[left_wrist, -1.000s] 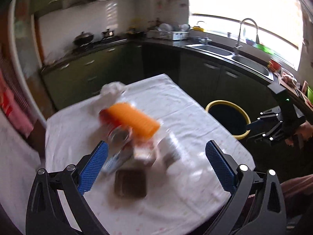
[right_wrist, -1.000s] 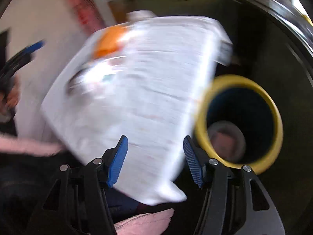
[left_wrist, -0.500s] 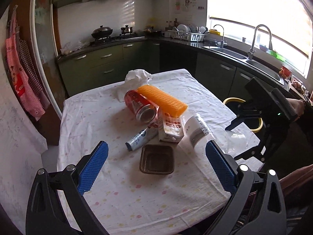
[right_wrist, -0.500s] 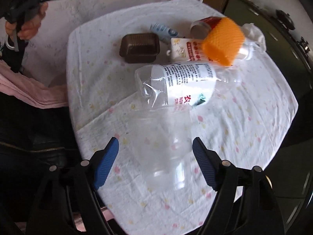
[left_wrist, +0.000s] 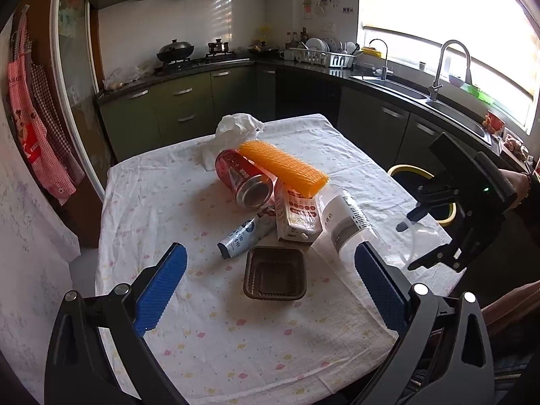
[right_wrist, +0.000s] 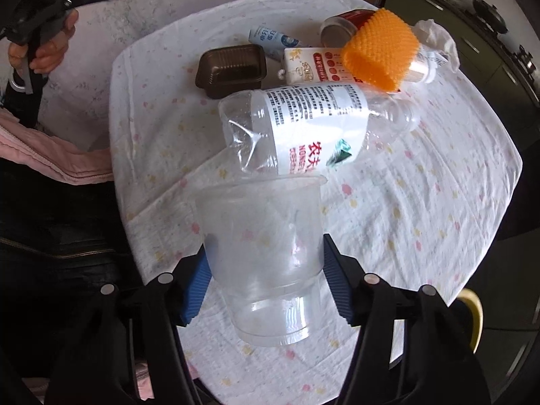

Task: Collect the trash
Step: 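Grasp the clear plastic cup with the right gripper, then carry the plastic cup over the yellow bin and release it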

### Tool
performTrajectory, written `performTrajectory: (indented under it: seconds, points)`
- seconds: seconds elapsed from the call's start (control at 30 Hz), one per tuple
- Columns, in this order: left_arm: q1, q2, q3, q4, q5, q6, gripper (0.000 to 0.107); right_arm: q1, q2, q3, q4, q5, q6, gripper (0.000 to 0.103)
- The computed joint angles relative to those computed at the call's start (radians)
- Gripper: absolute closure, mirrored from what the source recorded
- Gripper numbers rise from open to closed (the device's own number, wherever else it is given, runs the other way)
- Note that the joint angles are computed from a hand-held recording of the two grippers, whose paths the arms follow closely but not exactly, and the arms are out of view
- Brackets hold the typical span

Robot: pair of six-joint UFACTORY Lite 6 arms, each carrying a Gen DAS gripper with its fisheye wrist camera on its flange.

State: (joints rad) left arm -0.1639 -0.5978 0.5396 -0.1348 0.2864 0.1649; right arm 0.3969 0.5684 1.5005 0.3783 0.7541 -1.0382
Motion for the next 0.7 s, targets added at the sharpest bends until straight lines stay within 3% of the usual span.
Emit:
performTrajectory:
  seconds: [0.4,0.7]
  points:
    - [-0.139,0.056,0.051,0.313,-0.006,-0.341,0.009,-0.271,-0.255,-0.202,0.129,-0.026,-0.052,0.044]
    - [-0.257,0.147,0.117,0.585,0.011,-0.637,0.009,-0.555,-0.023,0.026,0.05,-0.07,0.165,0.044]
